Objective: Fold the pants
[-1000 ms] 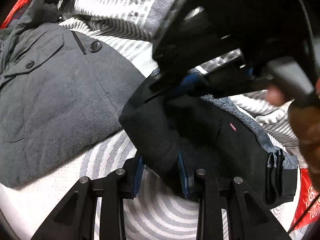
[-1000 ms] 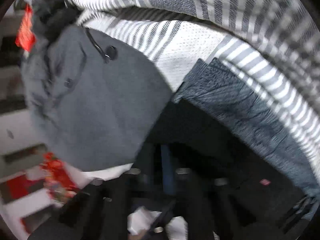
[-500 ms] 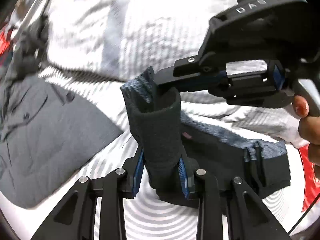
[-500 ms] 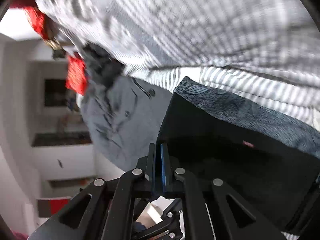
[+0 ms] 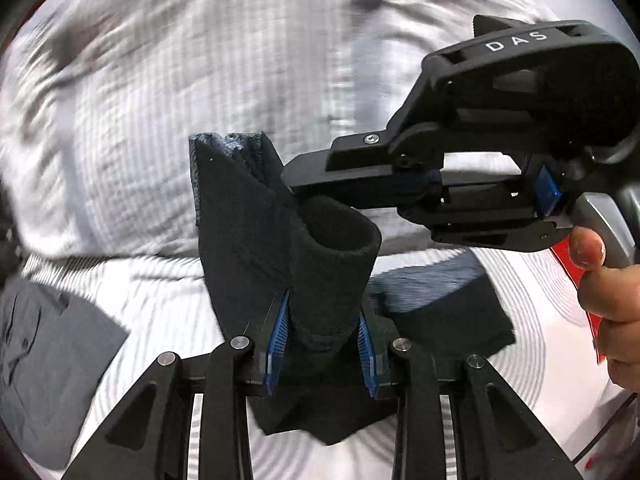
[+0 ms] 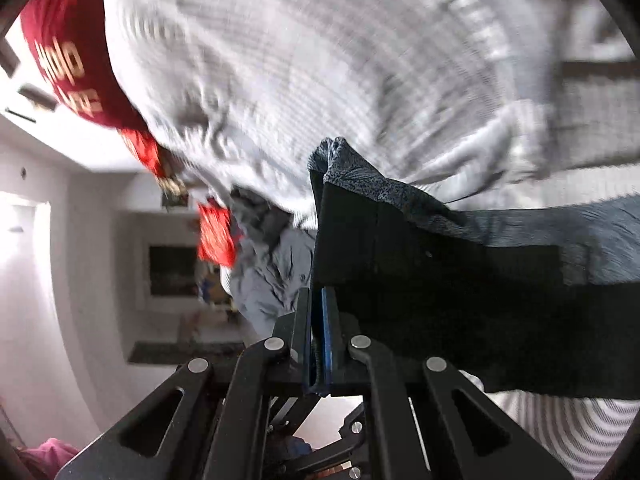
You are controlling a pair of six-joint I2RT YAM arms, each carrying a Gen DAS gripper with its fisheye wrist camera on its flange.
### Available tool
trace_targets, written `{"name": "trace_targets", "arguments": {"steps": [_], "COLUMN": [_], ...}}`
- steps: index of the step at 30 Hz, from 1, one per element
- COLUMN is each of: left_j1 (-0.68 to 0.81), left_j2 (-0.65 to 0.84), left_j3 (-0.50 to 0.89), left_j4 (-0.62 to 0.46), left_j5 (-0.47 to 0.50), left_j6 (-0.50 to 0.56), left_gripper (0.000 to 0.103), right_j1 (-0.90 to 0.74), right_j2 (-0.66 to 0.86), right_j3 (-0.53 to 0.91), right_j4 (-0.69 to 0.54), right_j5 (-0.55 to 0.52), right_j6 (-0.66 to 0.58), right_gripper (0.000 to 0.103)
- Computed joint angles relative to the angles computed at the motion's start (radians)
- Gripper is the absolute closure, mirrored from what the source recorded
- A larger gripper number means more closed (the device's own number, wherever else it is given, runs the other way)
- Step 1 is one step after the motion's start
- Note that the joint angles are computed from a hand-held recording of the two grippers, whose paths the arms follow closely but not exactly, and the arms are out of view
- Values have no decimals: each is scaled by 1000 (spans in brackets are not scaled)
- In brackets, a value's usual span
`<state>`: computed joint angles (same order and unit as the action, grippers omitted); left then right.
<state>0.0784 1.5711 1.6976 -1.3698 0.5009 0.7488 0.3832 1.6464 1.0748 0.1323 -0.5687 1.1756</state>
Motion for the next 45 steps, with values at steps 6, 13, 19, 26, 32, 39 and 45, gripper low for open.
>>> {"name": "trace_targets", "arguments": {"steps": [6, 13, 19, 26, 32, 39, 45], "left_j1": [-269, -633, -710, -581, -490, -452, -510], "left_j2": [-140, -224, -312, -263, -172, -104, -50], "left_j3": [-132, -331, -413, -372, -382, -347, -382], "left_j4": [15, 104, 114, 132, 195, 206, 210], "left_j5": [-44, -139, -193, -286, -380, -417, -429], "left_j6": [-120, -302, -360, -419, -443, -434, -455], "left_gripper": [70, 70, 73, 30, 30, 30, 28], "right_j1": [-149, -364, -589, -632, -502, -551, -684], "right_j2": [-283, -492, -499, -330, -87, -207, -262], "right_j3": [-349, -664, -696, -618, -502, -586, -585], "right_j4": [92, 208, -47, -215, -202, -60, -299], "right_j5": [-35, -163, -216, -208, -180, -314, -300], "right_j6": [52, 99, -107, -392, -492, -334, -528], "right_gripper": [98, 101, 71, 34, 75, 95, 95]}}
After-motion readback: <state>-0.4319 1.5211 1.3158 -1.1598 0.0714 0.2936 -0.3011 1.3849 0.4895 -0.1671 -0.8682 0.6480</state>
